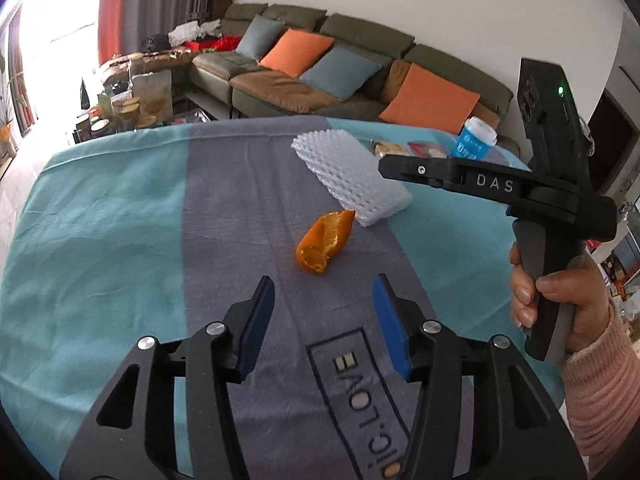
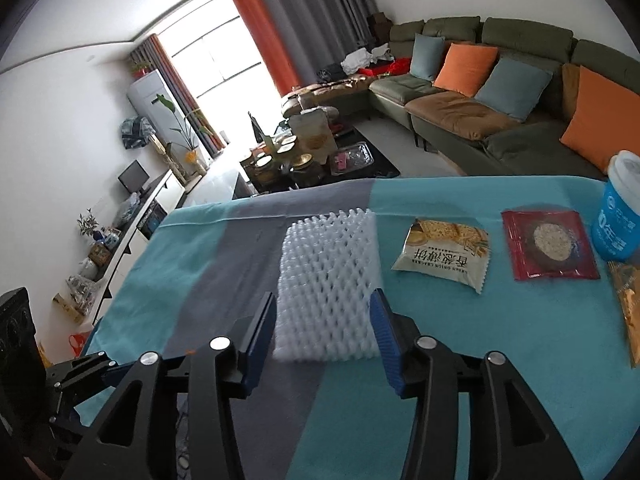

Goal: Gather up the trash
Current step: 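Move both open tools back over the table trash, then grasp the orange peel with the left tool while the right tool grasps the white foam net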

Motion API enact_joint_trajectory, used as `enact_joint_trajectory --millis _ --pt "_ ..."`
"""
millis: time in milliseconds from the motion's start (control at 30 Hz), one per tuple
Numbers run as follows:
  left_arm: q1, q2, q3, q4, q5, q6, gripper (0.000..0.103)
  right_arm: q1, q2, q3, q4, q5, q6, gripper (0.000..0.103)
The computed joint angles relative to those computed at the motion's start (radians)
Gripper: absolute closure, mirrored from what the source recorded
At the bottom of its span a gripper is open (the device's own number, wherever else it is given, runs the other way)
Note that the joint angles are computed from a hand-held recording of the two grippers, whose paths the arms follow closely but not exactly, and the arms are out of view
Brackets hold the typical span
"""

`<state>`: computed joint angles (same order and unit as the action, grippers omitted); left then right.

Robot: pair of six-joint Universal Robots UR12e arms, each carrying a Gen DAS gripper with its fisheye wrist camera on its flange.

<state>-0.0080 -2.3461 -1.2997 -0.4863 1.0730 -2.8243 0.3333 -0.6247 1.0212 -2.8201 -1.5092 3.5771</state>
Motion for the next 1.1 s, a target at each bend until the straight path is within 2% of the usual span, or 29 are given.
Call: enact_joint_trajectory --millis 300,367,467,533,567,633,767,967,1000,1033,1067,1100 --pt "-0.02 -0.047 0.087 -0.074 0.033 0.008 0.065 -0.003 0.028 -0.046 0.049 0.023 0.006 0.056" --pt "-0.021 -0.057 0.105 -0.104 0.034 0.005 0.072 -0.003 0.031 -0.05 0.056 0.02 0.003 0.056" --pt "-0.021 -0.065 0.116 -0.124 0.039 -0.002 0.084 0.0 0.032 -0.052 0.069 0.01 0.004 0.064" --pt "-0.019 -0.069 0.121 -0.126 0.031 -0.009 0.086 0.0 0.033 -0.053 0.073 0.007 0.0 0.077" --pt "-0.017 -0.069 0.121 -0.125 0.026 -0.014 0.087 0.001 0.032 -0.052 0.074 0.006 -0.004 0.079" --pt "-0.016 -0.069 0.119 -0.119 0.023 -0.015 0.088 0.0 0.031 -0.051 0.072 0.006 -0.001 0.095" --pt "-0.015 -0.064 0.107 -0.097 0.026 -0.017 0.089 0.0 0.027 -0.043 0.065 0.015 -0.005 0.101" --pt "-0.01 -0.039 0.059 -0.032 0.037 -0.025 0.089 -0.001 0.007 -0.005 0.012 0.025 0.0 0.101" --pt "-0.009 -0.035 0.051 -0.019 0.04 -0.026 0.089 -0.002 0.006 -0.002 0.006 0.025 0.004 0.098" --pt "-0.008 -0.03 0.042 -0.007 0.043 -0.027 0.089 -0.003 0.004 0.0 0.004 0.014 0.013 0.087" --pt "-0.006 -0.026 0.034 0.002 0.042 -0.027 0.089 -0.003 0.003 0.001 0.003 0.004 0.019 0.075" --pt "-0.004 -0.022 0.028 0.009 0.041 -0.028 0.089 -0.003 0.004 0.0 -0.002 -0.007 0.025 0.053"
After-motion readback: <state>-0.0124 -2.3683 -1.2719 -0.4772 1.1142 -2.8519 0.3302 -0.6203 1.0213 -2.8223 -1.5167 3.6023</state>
